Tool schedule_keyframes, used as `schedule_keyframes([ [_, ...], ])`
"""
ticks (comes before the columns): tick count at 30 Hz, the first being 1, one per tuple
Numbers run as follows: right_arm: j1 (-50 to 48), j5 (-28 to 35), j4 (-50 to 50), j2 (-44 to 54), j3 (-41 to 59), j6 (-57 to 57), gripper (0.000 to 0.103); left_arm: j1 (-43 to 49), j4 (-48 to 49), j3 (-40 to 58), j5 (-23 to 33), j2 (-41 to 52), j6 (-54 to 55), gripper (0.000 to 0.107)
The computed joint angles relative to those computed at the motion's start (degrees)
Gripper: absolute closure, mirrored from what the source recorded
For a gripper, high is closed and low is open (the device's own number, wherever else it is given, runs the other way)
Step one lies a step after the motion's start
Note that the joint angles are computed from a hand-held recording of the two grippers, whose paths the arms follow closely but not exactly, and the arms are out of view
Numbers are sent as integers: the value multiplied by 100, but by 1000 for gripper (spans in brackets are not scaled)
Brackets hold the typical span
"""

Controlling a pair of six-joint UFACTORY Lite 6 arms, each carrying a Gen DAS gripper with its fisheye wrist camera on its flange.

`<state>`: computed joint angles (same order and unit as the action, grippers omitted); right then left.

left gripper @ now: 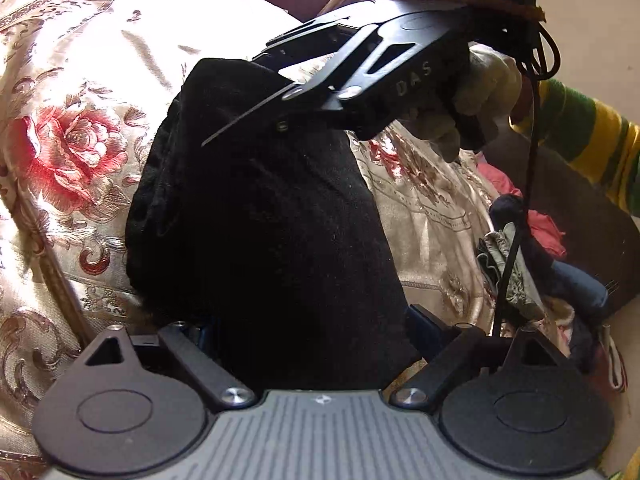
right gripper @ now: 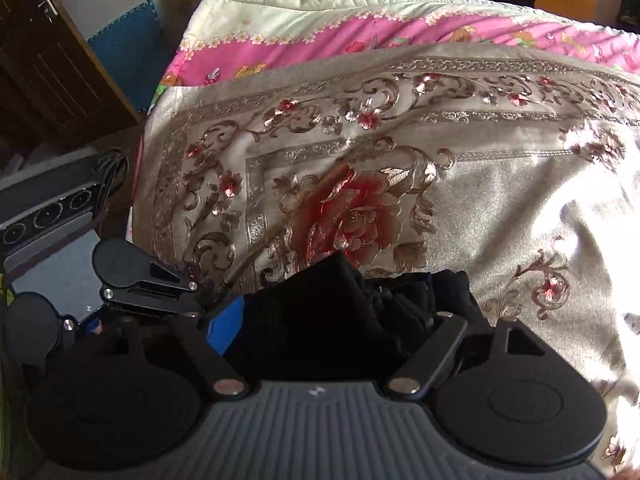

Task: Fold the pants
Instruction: 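Lower the folded black pants onto the bedspread with both grippers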

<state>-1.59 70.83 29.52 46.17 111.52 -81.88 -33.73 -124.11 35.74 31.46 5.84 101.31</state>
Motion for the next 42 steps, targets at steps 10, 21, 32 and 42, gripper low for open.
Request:
schedule_keyframes([
  [10, -971, -549, 730, -1895, -2151, 652, 73, -167, -503, -205, -309, -393, 417, 64],
  [21, -1531, -513, 1591, -2161, -1979, 880, 76, 160, 73, 270, -423, -681, 281, 72],
  [32, -912, -1821, 2286, -40, -440, 1373, 99, 919, -129, 907, -78, 795, 963, 71],
  [42, -1686, -2648, 4325, -1883, -2607, -746, 92, 1083, -163, 383, -166, 64, 1008, 59],
])
